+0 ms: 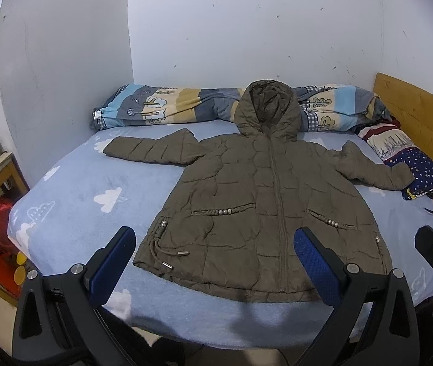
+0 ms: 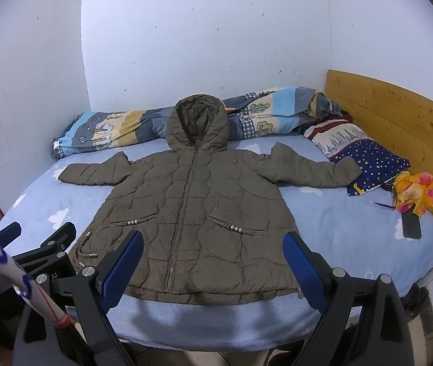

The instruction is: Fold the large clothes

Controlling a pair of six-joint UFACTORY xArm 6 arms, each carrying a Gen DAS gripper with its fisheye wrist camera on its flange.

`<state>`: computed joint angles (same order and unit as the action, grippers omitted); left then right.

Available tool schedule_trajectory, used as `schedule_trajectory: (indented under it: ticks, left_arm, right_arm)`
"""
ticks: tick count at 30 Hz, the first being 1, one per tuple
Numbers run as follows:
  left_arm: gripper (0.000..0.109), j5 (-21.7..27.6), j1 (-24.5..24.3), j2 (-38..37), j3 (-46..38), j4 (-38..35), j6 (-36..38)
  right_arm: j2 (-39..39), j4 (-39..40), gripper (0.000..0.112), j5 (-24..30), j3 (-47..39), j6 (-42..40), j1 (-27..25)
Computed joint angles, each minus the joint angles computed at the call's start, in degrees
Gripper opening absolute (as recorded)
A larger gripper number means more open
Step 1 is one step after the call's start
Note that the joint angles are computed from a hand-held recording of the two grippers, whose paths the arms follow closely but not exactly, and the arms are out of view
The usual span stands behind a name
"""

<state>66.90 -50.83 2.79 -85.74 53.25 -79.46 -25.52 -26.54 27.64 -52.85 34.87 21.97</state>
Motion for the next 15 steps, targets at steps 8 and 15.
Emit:
schedule_trajectory:
  ticks: [8,15]
  left_arm:
    - [0.103,-5.0,4.5,5.5,-4.3,-1.9,2.9]
    - [0.103,-15.5,13.5,22.8,-23.3,-10.3,17.5]
  right_arm:
    - [4.0,5.3,0.095,0.9,-1.7,-3.9,-3.4]
    - [14.5,9.9,0.095,-0.6,-6.9,-10.7,-8.9]
